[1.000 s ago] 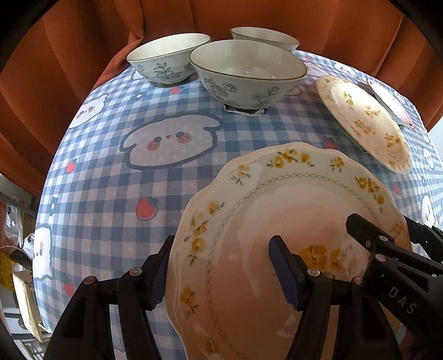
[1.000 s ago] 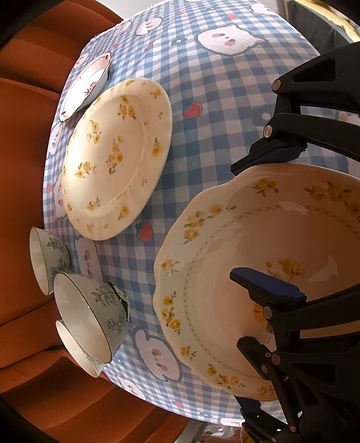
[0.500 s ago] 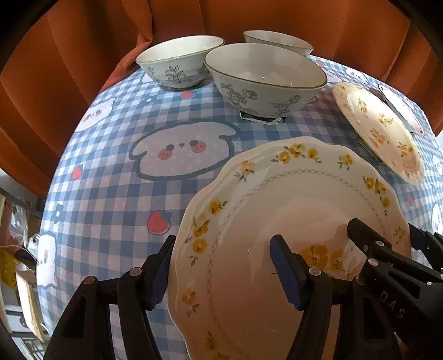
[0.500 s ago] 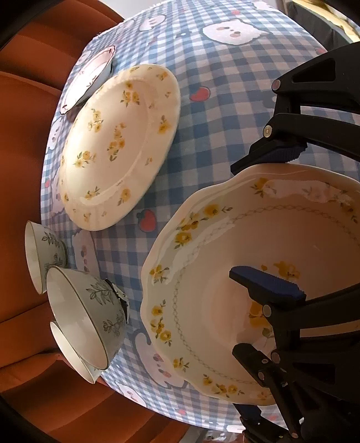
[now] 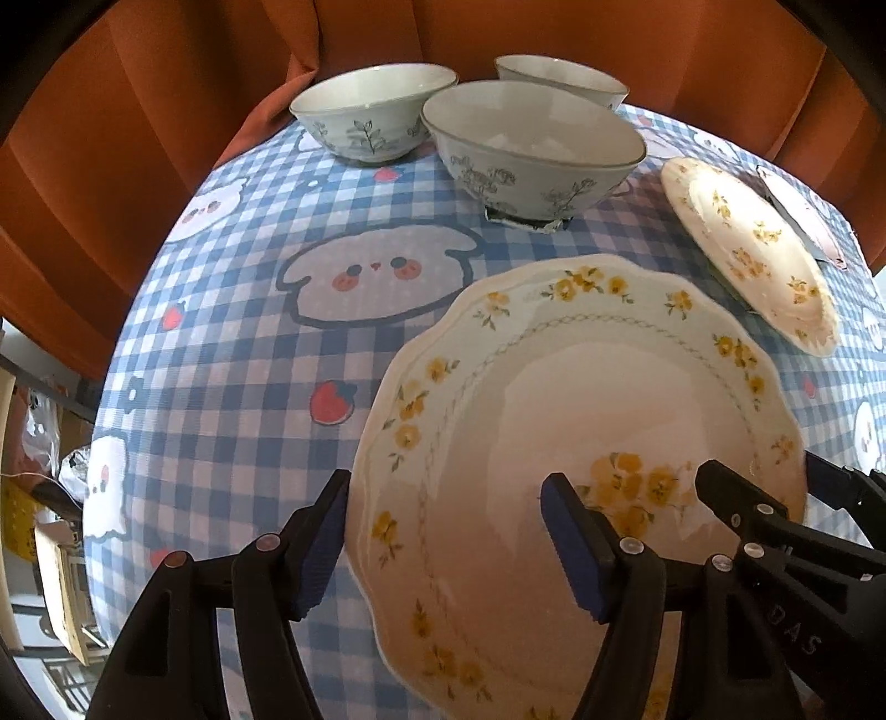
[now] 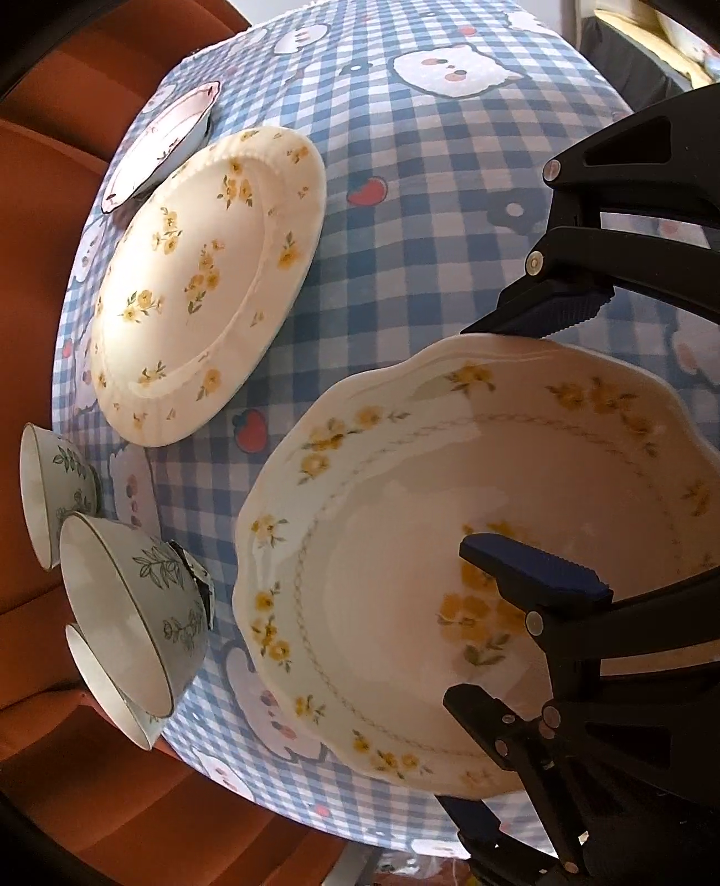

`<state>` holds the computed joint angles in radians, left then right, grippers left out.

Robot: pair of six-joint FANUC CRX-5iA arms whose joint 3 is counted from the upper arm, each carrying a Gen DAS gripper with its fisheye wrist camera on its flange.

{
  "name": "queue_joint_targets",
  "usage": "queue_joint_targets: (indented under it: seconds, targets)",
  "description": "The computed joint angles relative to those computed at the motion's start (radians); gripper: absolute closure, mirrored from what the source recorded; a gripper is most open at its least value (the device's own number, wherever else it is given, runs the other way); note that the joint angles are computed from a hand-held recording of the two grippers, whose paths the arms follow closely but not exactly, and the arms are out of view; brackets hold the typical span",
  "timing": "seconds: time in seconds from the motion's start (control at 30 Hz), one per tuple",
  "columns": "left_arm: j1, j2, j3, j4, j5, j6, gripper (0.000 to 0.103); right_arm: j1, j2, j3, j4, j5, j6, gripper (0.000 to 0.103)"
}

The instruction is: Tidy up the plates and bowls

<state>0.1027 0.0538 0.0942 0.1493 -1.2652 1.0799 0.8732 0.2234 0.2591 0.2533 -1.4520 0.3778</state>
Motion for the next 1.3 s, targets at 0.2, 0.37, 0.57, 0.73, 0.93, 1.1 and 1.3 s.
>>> queue_joint_targets:
  seconds: [0.2, 0.37, 0.57, 0.73, 0.93, 1.1, 1.3]
  targets:
    - [0.011, -0.017, 0.018, 0.047, -0.002, -0.002, 0.030, 0.023, -0.009, 0.031, 0.055, -0.042, 0.006, 0.032]
    - [-0.002, -0.010, 0.044, 0.051, 0.006, 0.023, 0.026, 0.031, -0.019, 0.031, 0.122, -0.067, -0.005, 0.025]
    - [-0.045, 0.006, 0.066, 0.035, 0.011, 0.068, 0.023, 0.004, -0.061, -0.020, 0.121, -0.025, 0.019, 0.025]
    - [-0.101, 0.034, 0.107, 0.017, 0.013, 0.136, 0.018, -0.038, -0.104, -0.075, 0.125, 0.028, 0.049, 0.025]
    - [-0.186, 0.078, 0.174, -0.014, 0.016, 0.222, 0.018, -0.123, -0.150, -0.118, 0.113, 0.082, 0.108, 0.025]
    - [-0.263, 0.139, 0.248, -0.049, 0.009, 0.310, 0.018, -0.200, -0.169, -0.137, 0.100, 0.105, 0.167, 0.025]
    - [-0.338, 0.217, 0.339, -0.111, -0.003, 0.418, 0.018, -0.302, -0.165, -0.133, 0.073, 0.148, 0.262, 0.025]
